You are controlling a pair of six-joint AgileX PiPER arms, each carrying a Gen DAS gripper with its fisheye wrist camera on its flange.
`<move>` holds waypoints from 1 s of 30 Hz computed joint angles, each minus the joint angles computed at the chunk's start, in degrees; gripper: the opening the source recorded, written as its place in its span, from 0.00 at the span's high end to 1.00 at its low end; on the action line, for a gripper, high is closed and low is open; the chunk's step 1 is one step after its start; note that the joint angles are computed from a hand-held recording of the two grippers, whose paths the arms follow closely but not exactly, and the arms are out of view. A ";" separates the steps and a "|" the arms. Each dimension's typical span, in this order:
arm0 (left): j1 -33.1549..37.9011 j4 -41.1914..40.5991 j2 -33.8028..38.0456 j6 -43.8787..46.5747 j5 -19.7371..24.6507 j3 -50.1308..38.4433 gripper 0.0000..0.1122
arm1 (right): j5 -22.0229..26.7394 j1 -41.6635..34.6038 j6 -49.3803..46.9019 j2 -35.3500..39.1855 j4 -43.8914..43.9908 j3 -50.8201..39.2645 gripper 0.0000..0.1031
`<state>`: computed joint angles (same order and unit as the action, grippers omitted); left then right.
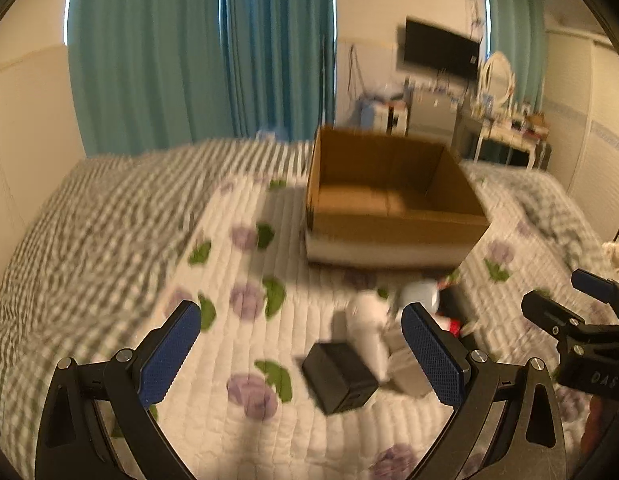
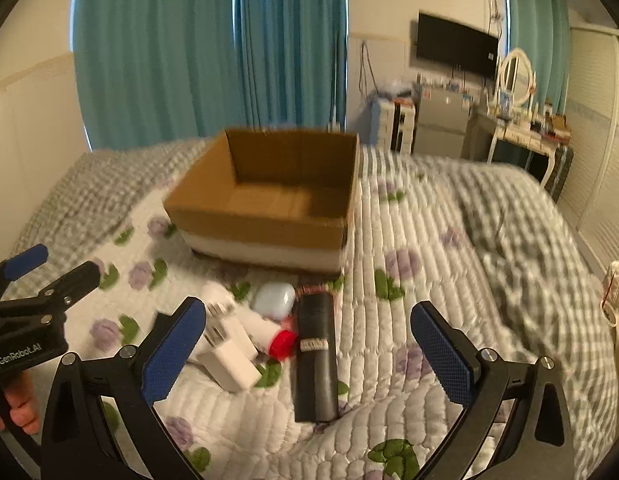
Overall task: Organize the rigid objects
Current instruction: 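Grasp the black square charger with the left tool while the right tool grasps the black remote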
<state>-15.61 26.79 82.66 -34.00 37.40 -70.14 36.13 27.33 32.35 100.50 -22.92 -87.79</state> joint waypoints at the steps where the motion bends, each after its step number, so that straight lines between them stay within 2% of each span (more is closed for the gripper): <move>1: 0.25 -0.49 0.87 0.31 0.05 0.27 0.09 | 0.85 -0.66 -2.07 1.43 2.45 -1.00 0.03; 3: 0.64 -1.78 2.31 1.27 0.38 0.67 0.09 | 3.42 -2.68 -8.44 5.29 10.25 -3.84 0.10; 5: 1.05 -3.15 3.81 2.61 0.99 0.65 0.09 | 7.98 -3.86 -12.55 9.98 14.86 -8.12 0.15; 9: 1.42 -6.84 7.25 5.96 3.27 -0.57 0.10 | 15.03 -3.49 -14.15 17.09 14.30 -16.18 0.21; 11: 1.34 -8.45 7.96 7.43 3.55 -0.56 0.10 | 18.28 -3.39 -15.17 20.63 14.33 -20.52 0.37; 14: -0.03 -8.26 9.06 7.96 4.08 -0.86 0.10 | 22.79 -3.60 -15.98 25.95 14.47 -26.55 0.52; 17: -0.98 -9.33 10.93 9.29 5.08 -2.26 0.10 | 24.40 -3.76 -17.18 29.37 15.20 -30.72 0.59; 22: -3.31 -5.91 15.32 7.10 7.85 -4.56 0.11 | 22.87 -3.64 -17.13 30.91 15.14 -31.48 0.59; 25: -3.52 -4.48 17.38 6.06 8.64 -5.41 0.28 | 22.53 -3.83 -17.62 29.70 14.83 -30.41 0.59; 29: -1.86 -10.46 16.84 12.03 6.63 -4.77 0.52 | 19.17 -4.10 -17.55 26.05 15.10 -25.36 0.59; 30: -2.05 -9.73 16.19 11.67 6.64 -4.44 0.55 | 18.14 -3.74 -17.05 24.55 15.11 -23.19 0.59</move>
<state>-17.65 17.05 98.85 -22.33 44.04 -74.58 54.27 23.59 15.30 125.05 -7.82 -110.98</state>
